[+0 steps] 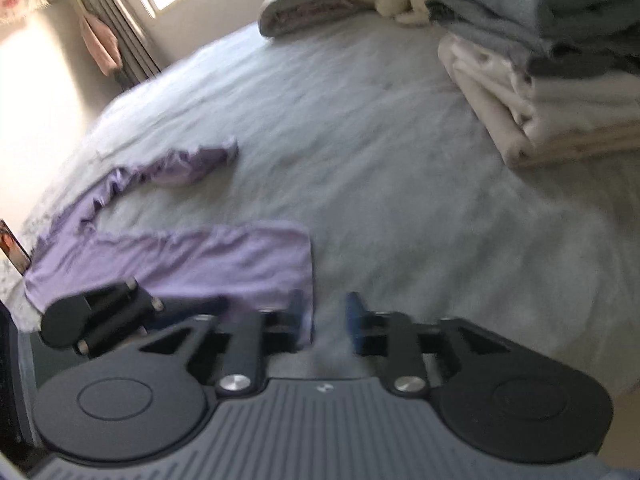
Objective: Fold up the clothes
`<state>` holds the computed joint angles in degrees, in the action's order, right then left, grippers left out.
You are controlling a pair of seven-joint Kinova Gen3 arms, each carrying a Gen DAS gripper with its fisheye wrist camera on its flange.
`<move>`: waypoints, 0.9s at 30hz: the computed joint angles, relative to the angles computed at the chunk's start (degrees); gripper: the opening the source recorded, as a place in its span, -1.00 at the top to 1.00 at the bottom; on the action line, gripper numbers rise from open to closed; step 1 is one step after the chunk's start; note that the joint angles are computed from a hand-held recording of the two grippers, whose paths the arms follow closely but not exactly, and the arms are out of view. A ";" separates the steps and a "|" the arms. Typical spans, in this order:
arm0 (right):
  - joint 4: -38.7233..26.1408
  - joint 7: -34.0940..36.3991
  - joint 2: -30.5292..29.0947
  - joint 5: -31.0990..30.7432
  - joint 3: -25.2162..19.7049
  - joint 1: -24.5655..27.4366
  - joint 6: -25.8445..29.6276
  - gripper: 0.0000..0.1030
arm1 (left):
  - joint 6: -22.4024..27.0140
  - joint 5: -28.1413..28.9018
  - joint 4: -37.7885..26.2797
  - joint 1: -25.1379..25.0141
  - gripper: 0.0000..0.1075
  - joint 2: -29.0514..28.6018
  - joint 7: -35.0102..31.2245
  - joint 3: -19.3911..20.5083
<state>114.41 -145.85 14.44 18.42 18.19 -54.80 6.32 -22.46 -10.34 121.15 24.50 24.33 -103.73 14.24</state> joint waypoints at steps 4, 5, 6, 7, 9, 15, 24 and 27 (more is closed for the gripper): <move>-1.32 3.06 3.26 0.21 3.02 -1.23 -4.25 0.22 | -1.96 6.05 -0.21 5.95 0.62 0.95 -3.55 -4.12; -1.79 3.85 4.39 -0.11 4.76 -2.58 -5.09 0.22 | -2.64 7.46 -0.11 7.02 0.78 1.19 -4.40 -4.75; -2.02 4.60 5.42 -0.60 5.93 -3.41 -6.28 0.22 | -3.54 8.96 0.14 8.03 0.93 1.40 -5.20 -5.36; -2.47 5.61 6.24 -1.04 6.04 -3.37 -6.92 0.22 | -4.44 10.56 0.39 9.01 0.95 1.62 -6.08 -5.89; -3.74 8.16 7.00 -1.09 3.81 -1.70 -6.19 0.65 | -6.14 12.04 1.06 9.10 0.99 1.78 -5.86 -5.41; -2.72 11.43 5.53 -5.16 9.83 -6.84 -4.97 0.97 | -9.12 5.87 2.99 3.64 0.99 1.01 1.82 0.32; -2.35 12.64 5.51 -8.46 18.84 -14.32 0.52 0.98 | -6.73 1.93 1.26 3.70 0.99 2.00 7.40 2.03; -3.37 11.04 5.78 -6.37 17.59 -13.39 2.69 0.98 | -7.01 1.69 1.30 3.92 0.99 2.74 8.31 1.71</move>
